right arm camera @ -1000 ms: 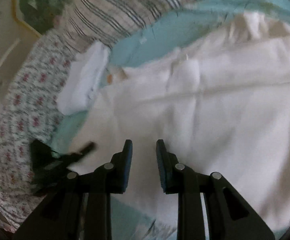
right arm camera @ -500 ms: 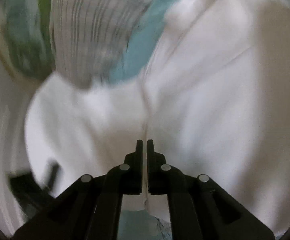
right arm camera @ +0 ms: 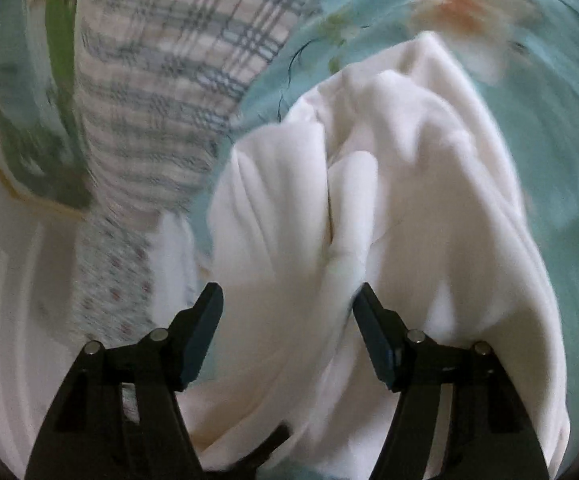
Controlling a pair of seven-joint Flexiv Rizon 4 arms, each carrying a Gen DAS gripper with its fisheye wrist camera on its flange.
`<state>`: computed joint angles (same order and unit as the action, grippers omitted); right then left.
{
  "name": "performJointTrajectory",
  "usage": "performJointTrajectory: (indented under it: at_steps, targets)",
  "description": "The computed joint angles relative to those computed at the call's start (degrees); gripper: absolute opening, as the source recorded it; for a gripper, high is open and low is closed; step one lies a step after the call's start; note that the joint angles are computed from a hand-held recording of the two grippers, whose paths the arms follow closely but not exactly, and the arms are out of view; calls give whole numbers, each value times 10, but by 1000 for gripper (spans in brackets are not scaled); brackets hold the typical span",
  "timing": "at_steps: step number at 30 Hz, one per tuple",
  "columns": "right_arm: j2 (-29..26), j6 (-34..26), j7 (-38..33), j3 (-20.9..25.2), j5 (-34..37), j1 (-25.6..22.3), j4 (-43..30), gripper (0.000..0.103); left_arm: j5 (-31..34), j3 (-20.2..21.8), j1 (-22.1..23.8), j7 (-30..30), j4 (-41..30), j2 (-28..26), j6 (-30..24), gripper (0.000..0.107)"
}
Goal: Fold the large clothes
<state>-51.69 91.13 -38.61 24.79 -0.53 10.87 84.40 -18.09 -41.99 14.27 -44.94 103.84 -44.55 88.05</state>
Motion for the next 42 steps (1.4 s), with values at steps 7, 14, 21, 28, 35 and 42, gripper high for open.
performJointTrajectory:
  at_steps: [7,14,21,28,35,42]
  targets:
    - [-19,-83,-65,-12,-7,1,-70,12,3,-32,19,6,4,3,4,7]
    - [67,5,-75,-104,-6,39,29,12,-14,-69,13,22,-35,-27,-59,7]
    - [71,-21,-3,-157,-9,54,94,12,-54,24,-70,33,-87,-44,-132,10]
    - [67,1,19,-154,-26,48,98,16,-122,29,-62,52,-71,-13,-180,28]
    - [125,2,75,-237,-44,115,155,55,-245,-59,40,137,44,69,-171,83]
    - [147,-25,64,-190,-71,82,171,74,-346,-24,51,116,39,91,-157,87]
